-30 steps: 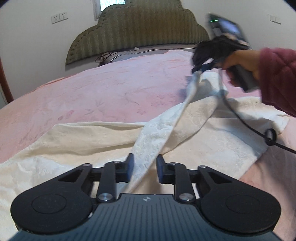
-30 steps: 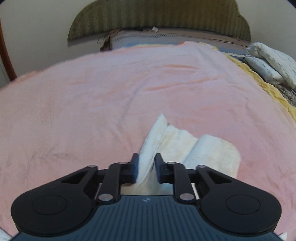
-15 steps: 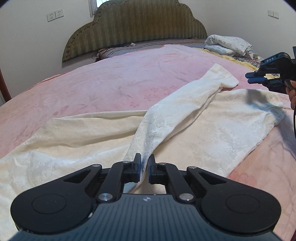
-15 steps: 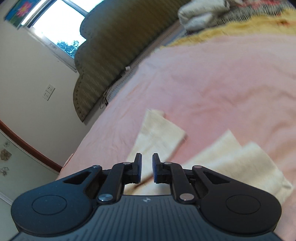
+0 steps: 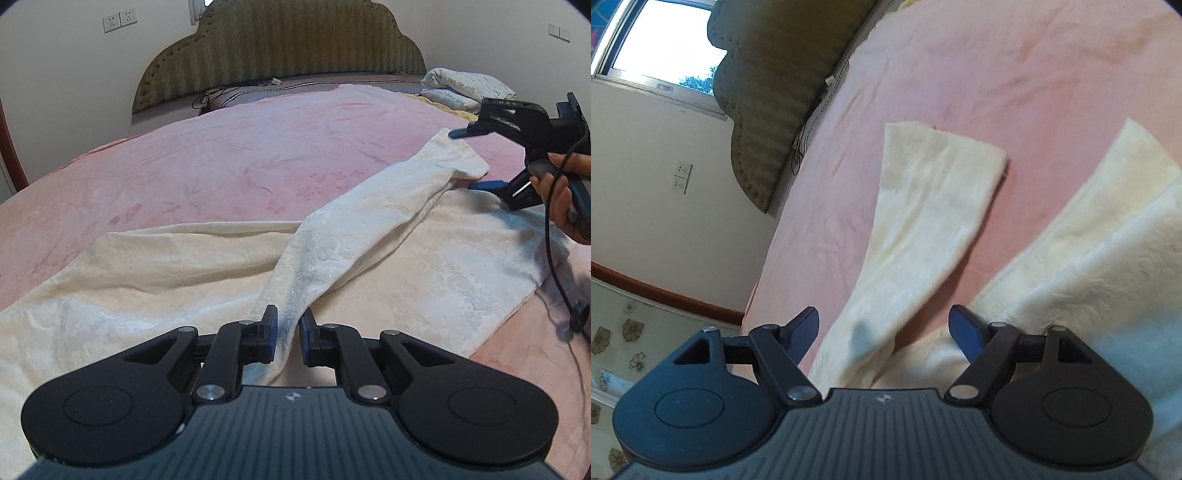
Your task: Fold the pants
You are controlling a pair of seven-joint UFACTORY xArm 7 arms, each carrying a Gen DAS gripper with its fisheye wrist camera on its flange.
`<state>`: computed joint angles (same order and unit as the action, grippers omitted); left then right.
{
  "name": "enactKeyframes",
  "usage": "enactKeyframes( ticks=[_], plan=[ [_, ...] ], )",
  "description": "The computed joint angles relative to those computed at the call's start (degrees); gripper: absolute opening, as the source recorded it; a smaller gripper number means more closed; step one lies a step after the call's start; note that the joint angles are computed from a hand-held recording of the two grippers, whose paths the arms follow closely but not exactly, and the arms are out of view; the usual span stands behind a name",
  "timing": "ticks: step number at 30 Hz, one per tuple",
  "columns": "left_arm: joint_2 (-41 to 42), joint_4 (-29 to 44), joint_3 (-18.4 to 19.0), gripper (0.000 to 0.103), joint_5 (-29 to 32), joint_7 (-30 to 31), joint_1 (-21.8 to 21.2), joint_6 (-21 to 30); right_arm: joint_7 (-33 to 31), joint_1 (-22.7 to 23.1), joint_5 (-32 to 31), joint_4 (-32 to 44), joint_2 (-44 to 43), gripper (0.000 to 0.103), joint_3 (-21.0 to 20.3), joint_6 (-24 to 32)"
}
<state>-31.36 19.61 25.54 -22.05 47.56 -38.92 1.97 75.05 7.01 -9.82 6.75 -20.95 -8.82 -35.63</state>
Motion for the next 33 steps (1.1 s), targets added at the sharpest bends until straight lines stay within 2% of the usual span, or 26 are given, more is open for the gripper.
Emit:
enactKeyframes(
  ticks=[2,3,6,8,9,11,13,15,16,17,18,20,22,26,27,29,31,32,33],
  plan=[
    [-0.1,-0.2,0.1,0.02,0.0,0.1,-0.3,-0.4,-2.0,-3.1,10.6,-0.9,2.1,0.077,6.8,-6.0],
    [-0.1,-0.3,0.4,0.02,0.1,0.2,-0.6,-0.7,-2.5,-3.4,13.4,-1.0,3.9,0.077,7.7,-9.7],
    [0.4,-0.2,0.9,0.022,0.3,0.0,-1.0,-1.0,-2.4,-4.3,13.7,-0.8,9.9,0.078,7.2,-20.3],
    [0.6,-0.2,1.0,0.022,0.5,-0.2,-1.1,-1.1,-2.9,-4.6,16.6,-0.2,11.3,0.078,8.2,-22.1],
    [0.7,-0.1,1.0,0.022,0.7,-0.2,-1.2,-1.3,-2.9,-5.1,15.1,0.6,12.7,0.078,7.6,-23.3],
    [0.9,-0.2,0.7,0.022,1.0,-0.5,-1.2,-1.7,-4.3,-6.3,13.4,2.7,13.0,0.077,7.0,-19.6],
    [1.1,-0.3,0.7,0.022,1.5,-0.8,-1.4,-2.4,-5.1,-7.2,12.3,4.1,14.1,0.067,6.6,-18.1],
    [1.4,-0.5,0.7,0.022,2.2,-1.2,-1.6,-3.1,-9.9,-8.2,11.8,6.1,13.1,0.023,6.8,-11.7],
    [1.4,-0.9,0.1,0.023,2.7,-1.5,-1.1,-3.8,-11.1,-8.4,11.5,6.8,13.0,0.01,6.7,-10.0],
    [1.2,-1.3,0.1,0.022,3.5,-1.5,-1.1,-4.5,-10.3,-8.5,9.7,7.0,13.3,0.005,6.0,-10.2],
    [0.8,-2.0,0.4,0.018,4.2,-1.7,-1.7,-5.9,-9.6,-8.8,7.1,6.9,13.2,0.004,5.2,-11.3],
    [0.4,-2.7,1.5,0.008,5.5,-2.4,-2.4,-7.0,-12.4,-9.1,6.0,6.4,10.9,0.004,5.5,-11.6],
    [-0.4,-2.8,3.1,0.007,6.4,-3.7,-3.6,-7.1,-11.1,-8.9,1.6,6.8,9.0,0.004,3.8,-11.6],
    [-0.8,-1.8,4.1,0.006,6.6,-8.7,-3.6,-7.6,-1.5,-7.7,-12.8,14.0,8.4,0.004,-1.4,-7.9],
    [-1.1,-1.9,3.8,0.006,6.2,-10.8,-3.1,-9.2,-2.1,-7.9,-14.7,15.9,6.9,0.004,-0.7,-6.3],
    [-4.5,-3.6,6.1,0.006,5.4,-14.3,-5.0,-15.1,-7.9,-8.2,-12.4,17.4,3.1,0.004,2.5,-6.1],
    [-7.6,-6.2,6.9,0.005,6.4,-16.6,-5.7,-24.0,-16.6,-8.7,-5.7,14.6,-2.2,0.004,6.3,-12.1],
    [-9.0,-7.2,7.0,0.004,8.6,-17.1,-5.0,-25.7,-20.4,-9.5,-1.5,12.1,-6.2,0.004,8.8,-13.1],
    [-10.5,-7.7,7.5,0.004,10.3,-15.3,-5.0,-25.0,-22.5,-10.0,1.6,9.0,-10.4,0.004,10.3,-13.0]
  ],
)
